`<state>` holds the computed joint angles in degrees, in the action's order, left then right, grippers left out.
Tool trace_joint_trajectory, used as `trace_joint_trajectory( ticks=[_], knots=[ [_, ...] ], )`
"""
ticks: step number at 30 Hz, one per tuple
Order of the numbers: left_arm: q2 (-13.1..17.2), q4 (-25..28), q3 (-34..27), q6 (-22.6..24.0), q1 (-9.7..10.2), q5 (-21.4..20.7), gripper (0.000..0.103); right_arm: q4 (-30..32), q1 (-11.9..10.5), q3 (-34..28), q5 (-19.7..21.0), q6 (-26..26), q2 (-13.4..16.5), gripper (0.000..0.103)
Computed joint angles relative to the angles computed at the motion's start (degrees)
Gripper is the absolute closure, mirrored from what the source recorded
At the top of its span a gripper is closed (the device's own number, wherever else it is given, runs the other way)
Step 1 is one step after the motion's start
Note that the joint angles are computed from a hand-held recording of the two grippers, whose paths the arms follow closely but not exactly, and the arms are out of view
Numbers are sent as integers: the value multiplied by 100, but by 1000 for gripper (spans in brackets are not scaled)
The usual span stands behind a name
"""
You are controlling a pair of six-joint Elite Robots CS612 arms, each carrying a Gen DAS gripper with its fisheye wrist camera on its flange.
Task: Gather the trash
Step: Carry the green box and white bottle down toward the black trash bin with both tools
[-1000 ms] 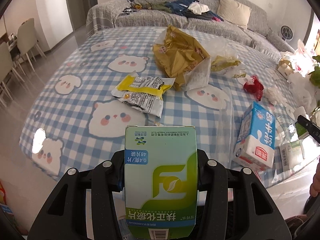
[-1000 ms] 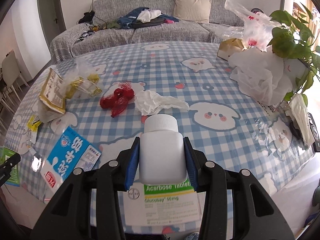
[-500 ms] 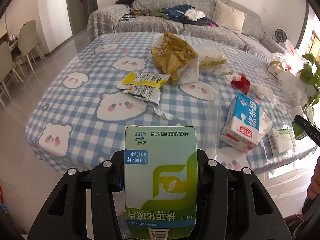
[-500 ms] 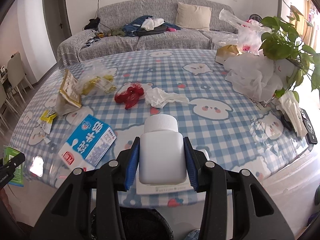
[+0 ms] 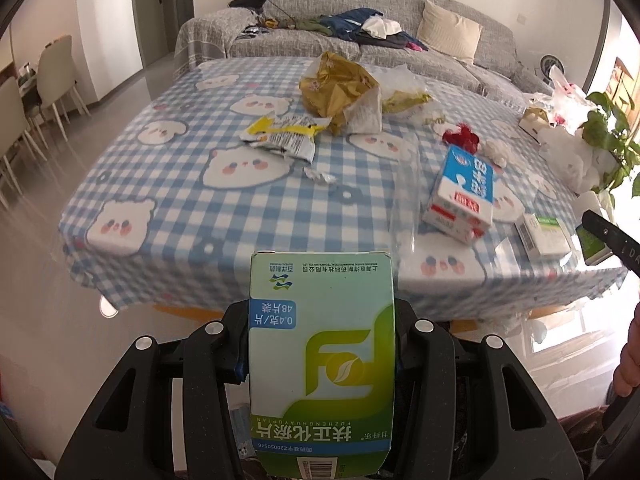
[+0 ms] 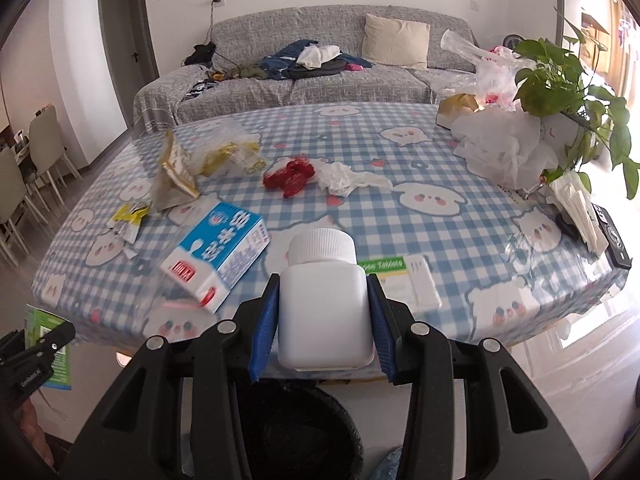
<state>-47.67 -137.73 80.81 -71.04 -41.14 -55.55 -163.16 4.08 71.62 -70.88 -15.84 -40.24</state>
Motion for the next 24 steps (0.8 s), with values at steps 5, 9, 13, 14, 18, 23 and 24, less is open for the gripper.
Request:
trace_joint_trajectory(
  ticks=[5,9,13,14,18,23,24],
  knots=[
    [-47,-131,178,-146,-112,86,56,-243,-21,395,128,-29,-176,63],
    [-64,-224,311,-288,-173,53,56,-439,-16,630,182,-96,-262,63],
    [-47,-238,392,-411,-227,-70,56,-503,-12,835,250,-162,-318,63],
    [-46,-241,414,-435,-243,-80,56,-498,-11,875,255,-178,-325,63],
    [-1,-305,454,-420,-310,-96,56,-483,-6,1077,313,-283,-356,63],
    [90,-414,511,-419,-372,-278,56,-411,3,1330,384,-485,-362,63],
    [105,-403,513,-418,-380,-290,56,-425,2,1375,381,-535,-361,63]
  ],
)
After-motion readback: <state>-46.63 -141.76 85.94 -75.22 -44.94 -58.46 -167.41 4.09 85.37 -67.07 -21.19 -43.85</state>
